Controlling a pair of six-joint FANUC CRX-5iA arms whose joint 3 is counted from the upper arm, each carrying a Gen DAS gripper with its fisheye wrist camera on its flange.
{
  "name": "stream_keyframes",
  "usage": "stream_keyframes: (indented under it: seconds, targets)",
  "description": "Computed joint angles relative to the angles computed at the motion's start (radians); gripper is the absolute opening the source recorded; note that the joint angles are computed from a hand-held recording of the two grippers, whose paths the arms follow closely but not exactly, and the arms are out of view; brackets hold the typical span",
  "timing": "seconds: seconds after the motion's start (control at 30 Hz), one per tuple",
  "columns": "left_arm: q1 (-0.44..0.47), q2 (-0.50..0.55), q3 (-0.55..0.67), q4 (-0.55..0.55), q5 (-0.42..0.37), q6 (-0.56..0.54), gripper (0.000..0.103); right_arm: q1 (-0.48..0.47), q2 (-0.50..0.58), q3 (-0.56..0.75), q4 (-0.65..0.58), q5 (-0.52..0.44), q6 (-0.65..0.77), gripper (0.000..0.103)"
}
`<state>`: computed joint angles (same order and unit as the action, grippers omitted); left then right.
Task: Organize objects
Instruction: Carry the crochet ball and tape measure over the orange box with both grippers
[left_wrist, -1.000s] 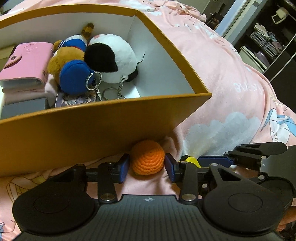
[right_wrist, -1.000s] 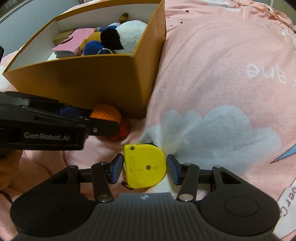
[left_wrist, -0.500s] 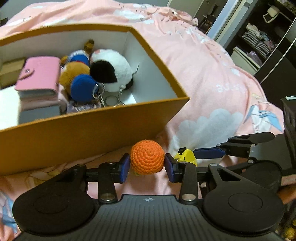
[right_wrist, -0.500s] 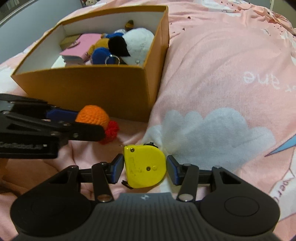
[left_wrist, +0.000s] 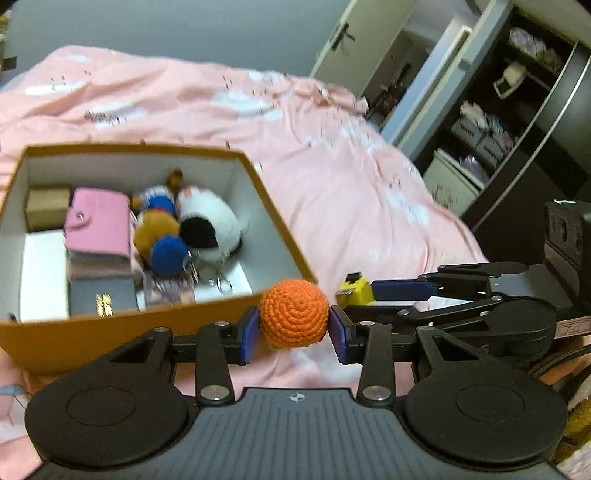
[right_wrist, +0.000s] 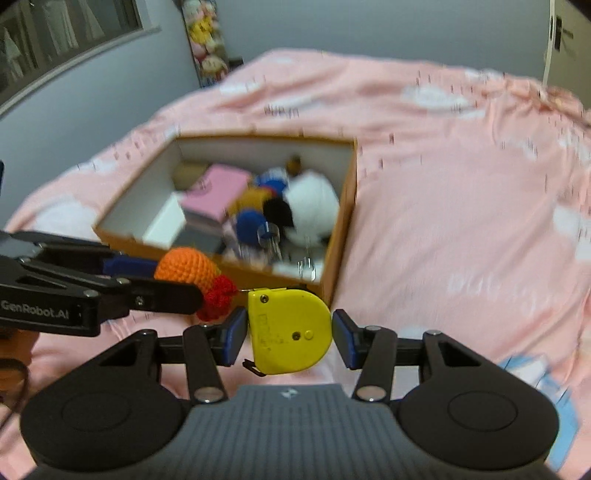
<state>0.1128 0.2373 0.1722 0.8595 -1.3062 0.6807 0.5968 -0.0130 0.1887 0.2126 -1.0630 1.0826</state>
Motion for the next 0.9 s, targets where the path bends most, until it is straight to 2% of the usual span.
stream_keyframes:
  seconds: [0.13,0.23,0.4,0.5,0.6,0.9]
  targets:
    - [0.004,0.017,0.035,0.018,0.033,0.038,0.045,-0.009,0.025,0.052,0.010,0.033,0.038,0.052]
    - [0.000,0.034,0.077,-0.014,0.063,0.067,0.045,-0.013,0.055,0.092,0.023,0.052,0.063,0.052]
    - [0.003,0.125,0.205,-0.057,0.018,0.176,0.045,-0.039,0.159,0.222,-0.022,0.023,0.156,0.052]
    - [0.000,0.169,0.260,-0.082,0.002,0.209,0.045,-0.043,0.230,0.301,-0.025,-0.032,0.220,0.052]
    - [0.000,0.226,0.334,-0.100,-0.052,0.249,0.045,-0.057,0.303,0.396,-0.062,-0.112,0.287,0.052]
    - [-0.010,0.348,0.493,-0.139,-0.164,0.360,0.045,-0.086,0.532,0.717,-0.108,-0.399,0.468,0.052]
